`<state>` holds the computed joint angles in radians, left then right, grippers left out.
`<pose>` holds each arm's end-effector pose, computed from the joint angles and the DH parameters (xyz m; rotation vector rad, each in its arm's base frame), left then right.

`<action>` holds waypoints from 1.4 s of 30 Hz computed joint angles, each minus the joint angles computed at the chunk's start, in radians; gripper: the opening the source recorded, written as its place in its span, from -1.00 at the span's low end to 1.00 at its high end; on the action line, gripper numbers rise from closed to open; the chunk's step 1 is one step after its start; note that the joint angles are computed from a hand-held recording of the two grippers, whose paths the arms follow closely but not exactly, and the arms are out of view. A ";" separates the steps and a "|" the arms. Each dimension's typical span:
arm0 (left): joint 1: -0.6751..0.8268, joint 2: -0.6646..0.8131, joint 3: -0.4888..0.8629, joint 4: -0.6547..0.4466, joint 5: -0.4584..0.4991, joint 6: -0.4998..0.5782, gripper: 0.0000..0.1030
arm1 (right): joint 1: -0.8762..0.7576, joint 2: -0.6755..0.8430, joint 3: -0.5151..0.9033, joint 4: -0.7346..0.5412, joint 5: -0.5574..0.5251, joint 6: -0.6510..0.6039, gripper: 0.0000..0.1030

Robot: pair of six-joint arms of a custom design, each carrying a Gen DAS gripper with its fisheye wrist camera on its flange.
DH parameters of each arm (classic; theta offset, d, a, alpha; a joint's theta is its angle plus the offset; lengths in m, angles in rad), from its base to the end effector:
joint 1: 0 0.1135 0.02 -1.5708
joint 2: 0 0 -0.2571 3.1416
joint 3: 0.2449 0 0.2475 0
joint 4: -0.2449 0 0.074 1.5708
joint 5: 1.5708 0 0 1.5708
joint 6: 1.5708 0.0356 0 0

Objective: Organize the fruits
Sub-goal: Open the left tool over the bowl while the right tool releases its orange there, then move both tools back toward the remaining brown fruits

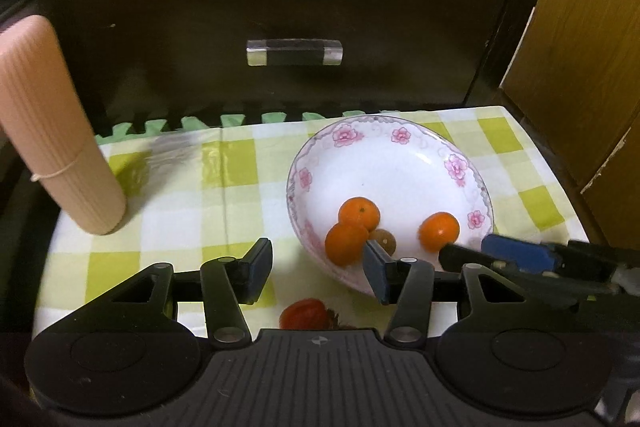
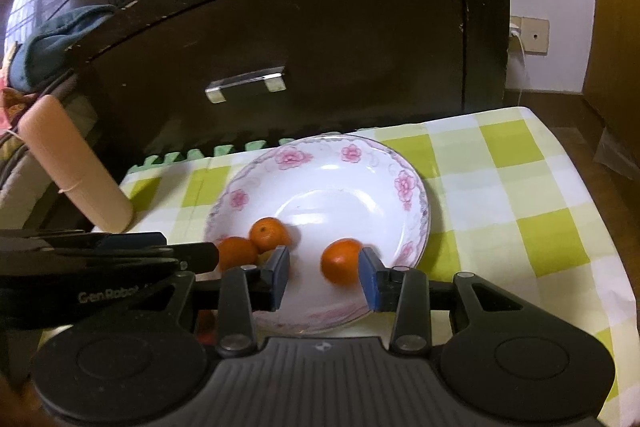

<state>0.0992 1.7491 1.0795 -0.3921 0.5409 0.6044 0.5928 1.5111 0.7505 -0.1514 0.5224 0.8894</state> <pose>0.3422 0.0156 0.1733 0.7850 2.3328 -0.4188 0.2456 0.1440 0.1652 0.5519 2.2607 0.0778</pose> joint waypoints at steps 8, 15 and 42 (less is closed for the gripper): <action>0.095 -0.044 -0.025 -0.077 0.032 0.088 0.16 | 0.130 -0.013 0.020 -0.104 0.033 0.098 -0.29; 0.190 -0.062 -0.017 -0.209 0.019 0.220 0.17 | 0.245 -0.001 0.058 -0.176 0.057 0.172 -0.29; 0.372 -0.052 -0.037 -0.338 0.044 0.391 0.20 | 0.511 0.206 0.198 -0.220 -0.015 0.296 -0.28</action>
